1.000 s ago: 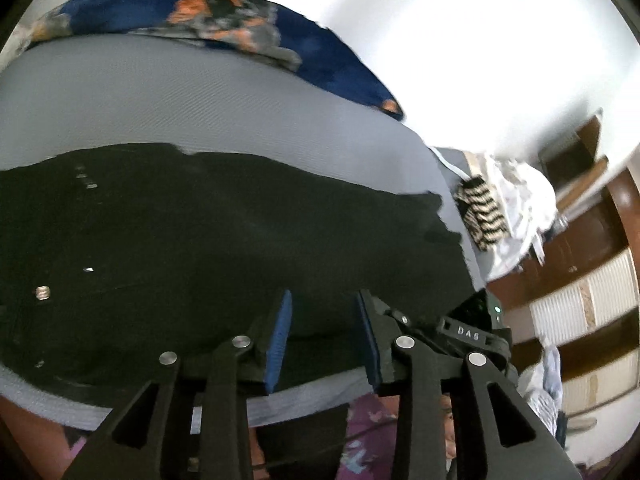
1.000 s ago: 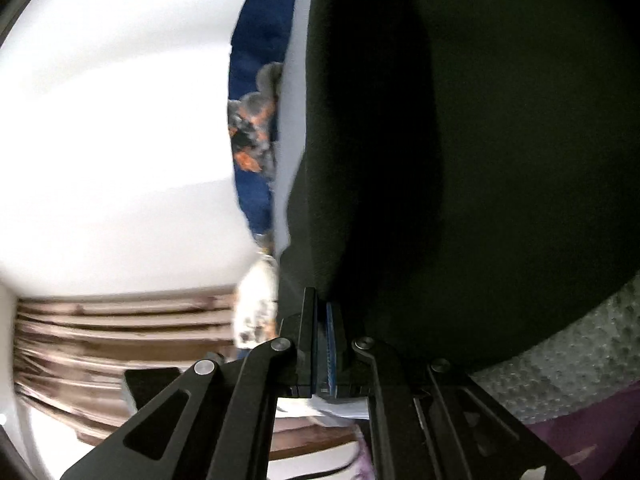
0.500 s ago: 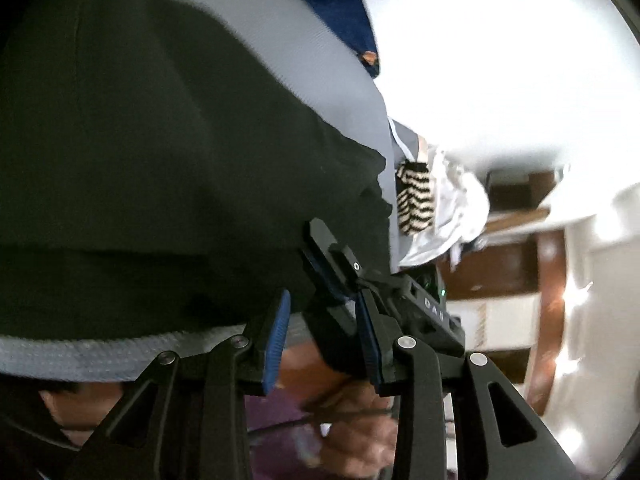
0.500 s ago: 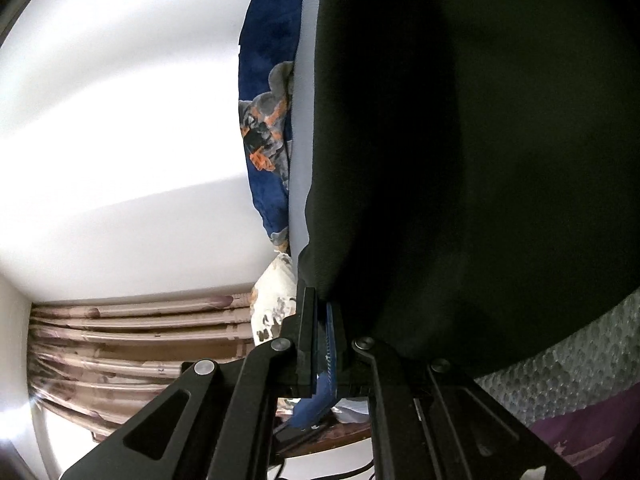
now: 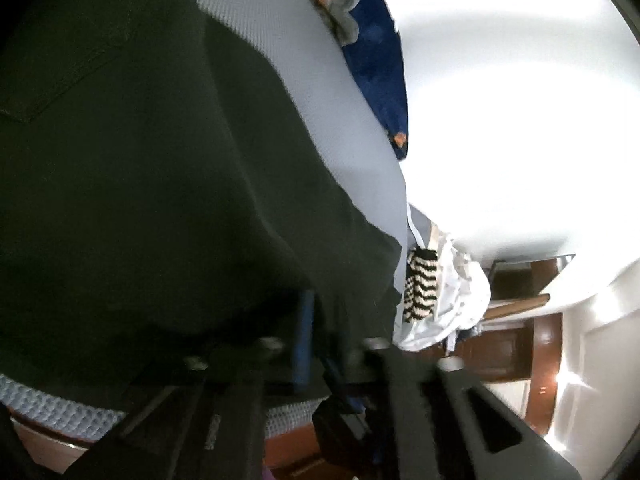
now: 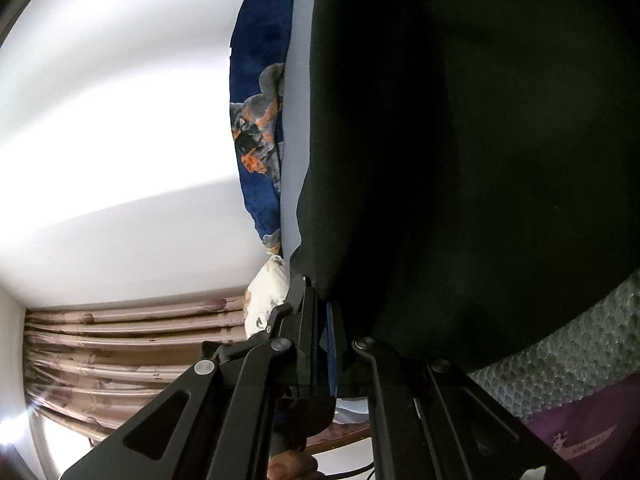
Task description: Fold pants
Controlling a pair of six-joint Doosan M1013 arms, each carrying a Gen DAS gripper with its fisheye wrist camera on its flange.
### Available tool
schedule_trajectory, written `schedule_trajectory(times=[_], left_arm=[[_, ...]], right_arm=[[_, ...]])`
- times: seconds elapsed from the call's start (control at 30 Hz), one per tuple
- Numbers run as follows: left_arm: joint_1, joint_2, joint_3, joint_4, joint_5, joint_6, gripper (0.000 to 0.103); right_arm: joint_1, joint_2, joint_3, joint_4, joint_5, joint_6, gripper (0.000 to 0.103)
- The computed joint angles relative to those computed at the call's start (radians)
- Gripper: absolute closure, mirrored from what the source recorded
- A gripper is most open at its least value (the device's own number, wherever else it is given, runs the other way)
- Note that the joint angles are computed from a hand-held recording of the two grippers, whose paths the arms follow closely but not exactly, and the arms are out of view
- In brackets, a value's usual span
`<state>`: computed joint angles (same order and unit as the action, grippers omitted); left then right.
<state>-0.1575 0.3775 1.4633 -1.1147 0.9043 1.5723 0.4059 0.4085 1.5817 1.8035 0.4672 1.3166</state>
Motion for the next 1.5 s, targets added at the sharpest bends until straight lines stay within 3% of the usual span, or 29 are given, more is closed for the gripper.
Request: schedule_trajectory(times=[0.37, 0.53, 0.6, 0.77, 1.13, 1.17, 1.2, 1.33, 1.4, 1.43, 1.47, 1.5], left_arm=[[0.026, -0.009, 0.031, -0.154, 0.021, 0.073, 0.102], [0.037, -0.032, 0.056, -0.160, 0.025, -0.004, 0.076], [0.037, -0.031, 0.066, -0.189, 0.041, -0.016, 0.056], [0.022, -0.019, 0.069, -0.216, 0.033, -0.014, 0.055], [0.003, 0.003, 0.071, -0.249, -0.089, 0.020, 0.056], [0.001, 0.006, 0.064, -0.229, -0.085, 0.014, 0.065], [0.000, 0.013, 0.048, -0.185, -0.067, 0.003, 0.080], [0.010, 0.024, 0.039, -0.192, -0.028, 0.001, 0.095], [0.012, 0.018, 0.037, -0.212, -0.040, 0.040, 0.095], [0.014, 0.017, 0.036, -0.226, -0.043, 0.052, 0.095], [0.016, 0.017, 0.034, -0.246, -0.041, 0.063, 0.095], [0.018, 0.017, 0.032, -0.261, -0.040, 0.069, 0.095]], right_arm=[[-0.001, 0.004, 0.000, 0.044, 0.009, -0.026, 0.097], [-0.002, 0.006, -0.006, 0.057, 0.013, -0.045, 0.097], [-0.002, 0.006, -0.007, 0.068, 0.016, -0.049, 0.097], [-0.003, 0.006, 0.002, 0.119, 0.030, -0.060, 0.097], [-0.004, 0.004, -0.008, 0.050, 0.019, -0.003, 0.097], [-0.005, 0.004, -0.009, 0.044, 0.017, -0.004, 0.097], [-0.005, 0.003, -0.011, 0.031, 0.013, -0.004, 0.097], [-0.008, 0.004, 0.000, 0.110, 0.024, -0.076, 0.093], [-0.009, 0.007, 0.013, 0.188, 0.021, -0.106, 0.076], [-0.009, 0.006, 0.016, 0.193, 0.003, -0.096, 0.053], [-0.010, 0.007, 0.021, 0.239, -0.016, -0.125, 0.042], [-0.012, 0.011, 0.024, 0.299, -0.015, -0.175, 0.042]])
